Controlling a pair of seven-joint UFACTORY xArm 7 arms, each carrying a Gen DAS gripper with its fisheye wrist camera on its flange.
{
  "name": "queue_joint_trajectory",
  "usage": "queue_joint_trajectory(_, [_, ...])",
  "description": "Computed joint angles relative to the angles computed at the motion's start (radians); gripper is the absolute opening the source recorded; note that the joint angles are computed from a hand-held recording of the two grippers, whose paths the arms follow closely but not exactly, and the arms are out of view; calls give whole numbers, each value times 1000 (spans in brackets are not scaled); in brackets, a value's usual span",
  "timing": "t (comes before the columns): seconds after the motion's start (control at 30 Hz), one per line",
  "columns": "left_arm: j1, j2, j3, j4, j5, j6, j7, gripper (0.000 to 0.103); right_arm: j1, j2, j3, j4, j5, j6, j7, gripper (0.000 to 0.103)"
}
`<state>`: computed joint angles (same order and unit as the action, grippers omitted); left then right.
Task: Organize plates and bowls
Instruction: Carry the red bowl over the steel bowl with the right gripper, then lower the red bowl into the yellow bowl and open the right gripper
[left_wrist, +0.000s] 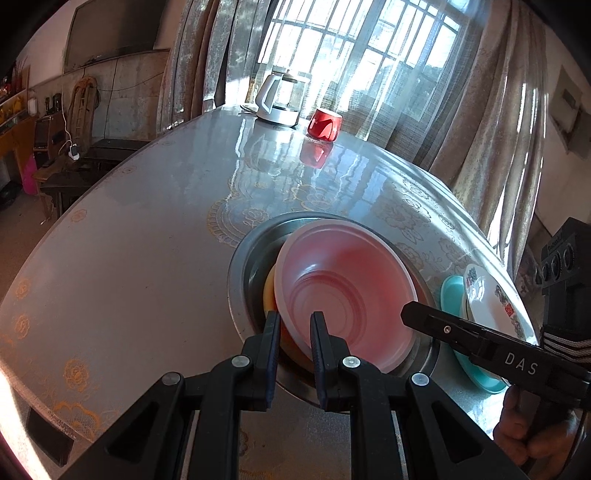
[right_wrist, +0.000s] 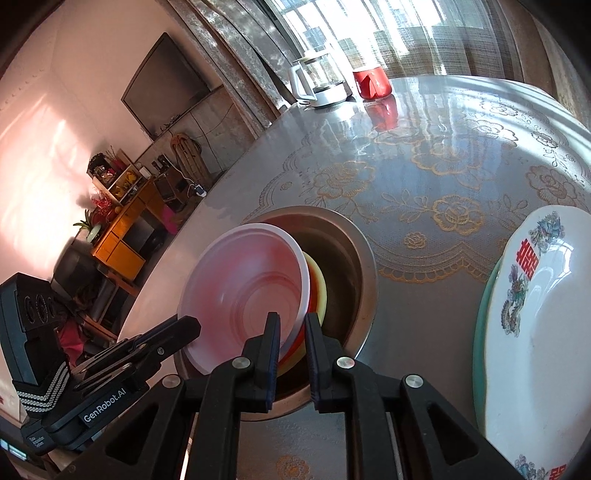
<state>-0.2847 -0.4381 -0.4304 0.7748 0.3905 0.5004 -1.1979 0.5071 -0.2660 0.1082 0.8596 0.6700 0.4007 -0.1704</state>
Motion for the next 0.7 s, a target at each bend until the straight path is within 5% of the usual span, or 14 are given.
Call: queue_joint_trajectory(0.7, [0, 30, -13, 41, 55, 59, -6, 16, -19, -6, 19, -3, -139, 0, 75, 15])
